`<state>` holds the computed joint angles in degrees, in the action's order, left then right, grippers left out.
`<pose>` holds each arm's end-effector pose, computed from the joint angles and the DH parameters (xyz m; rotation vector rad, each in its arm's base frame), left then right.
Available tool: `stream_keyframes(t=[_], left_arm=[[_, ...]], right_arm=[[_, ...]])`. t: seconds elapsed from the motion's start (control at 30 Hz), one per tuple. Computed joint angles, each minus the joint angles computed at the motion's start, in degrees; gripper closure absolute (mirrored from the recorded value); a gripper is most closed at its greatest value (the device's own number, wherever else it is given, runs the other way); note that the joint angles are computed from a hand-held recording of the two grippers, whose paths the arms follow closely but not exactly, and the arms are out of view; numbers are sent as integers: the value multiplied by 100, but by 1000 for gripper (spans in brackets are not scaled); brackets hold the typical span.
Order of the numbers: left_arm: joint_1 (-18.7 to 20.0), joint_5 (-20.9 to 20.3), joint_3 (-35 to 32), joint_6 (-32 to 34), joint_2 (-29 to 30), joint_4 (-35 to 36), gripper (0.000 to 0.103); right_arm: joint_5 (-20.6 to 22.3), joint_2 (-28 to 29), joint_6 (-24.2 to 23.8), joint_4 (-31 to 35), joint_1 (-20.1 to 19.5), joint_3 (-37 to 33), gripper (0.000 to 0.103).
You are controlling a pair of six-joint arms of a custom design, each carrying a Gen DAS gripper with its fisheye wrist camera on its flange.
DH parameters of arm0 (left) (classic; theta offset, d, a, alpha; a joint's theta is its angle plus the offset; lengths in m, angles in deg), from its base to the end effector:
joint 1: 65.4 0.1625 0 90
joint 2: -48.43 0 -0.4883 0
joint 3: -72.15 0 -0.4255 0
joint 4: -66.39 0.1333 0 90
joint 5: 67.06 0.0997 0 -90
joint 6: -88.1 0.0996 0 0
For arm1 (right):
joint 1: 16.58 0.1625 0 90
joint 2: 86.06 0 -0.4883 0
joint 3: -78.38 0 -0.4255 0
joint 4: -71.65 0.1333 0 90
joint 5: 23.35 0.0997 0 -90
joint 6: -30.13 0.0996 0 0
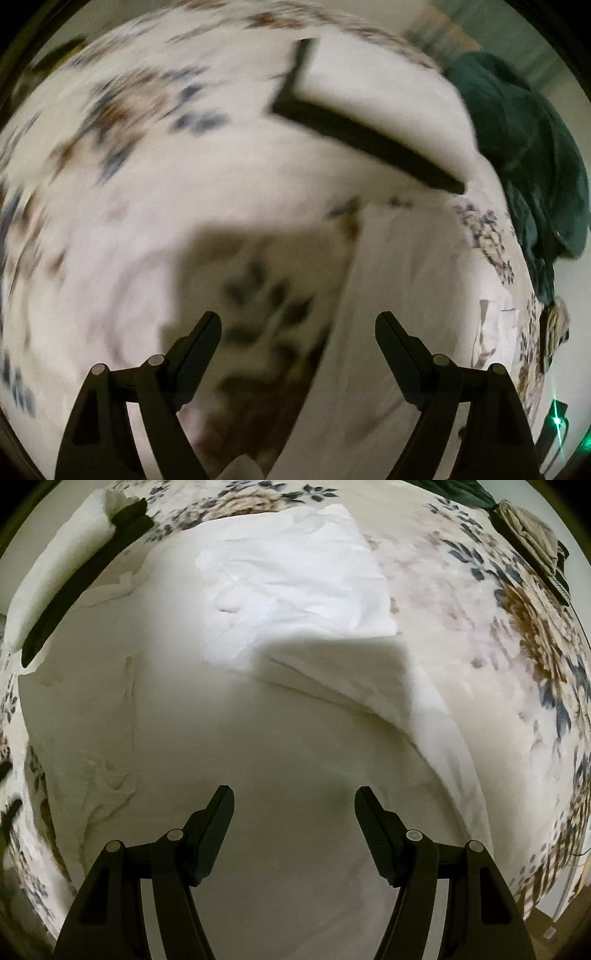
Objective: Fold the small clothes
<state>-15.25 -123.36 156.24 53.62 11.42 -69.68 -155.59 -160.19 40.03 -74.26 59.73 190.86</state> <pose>-0.3537 -0.7180 0.0602 0.1299 2.6214 -0.4618 -0.0739 -0.5836 0.3280 -0.6244 -2.2967 0.3364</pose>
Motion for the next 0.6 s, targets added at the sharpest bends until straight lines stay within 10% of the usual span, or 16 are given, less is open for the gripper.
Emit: stream_keyframes(t=[0.17,0.23,0.6], left_arm=[[140,1045,-1407,369,1007,1418,18],[388,837,-1678,210,1097,1834,16],[-272,863,-358,552,481,1857,17]], right_arm=[[-189,-13,-72,104,30,-103,33],[-269,-47,-123,128,12,-186,33],[-141,-218,105,445,-56,-274,33]])
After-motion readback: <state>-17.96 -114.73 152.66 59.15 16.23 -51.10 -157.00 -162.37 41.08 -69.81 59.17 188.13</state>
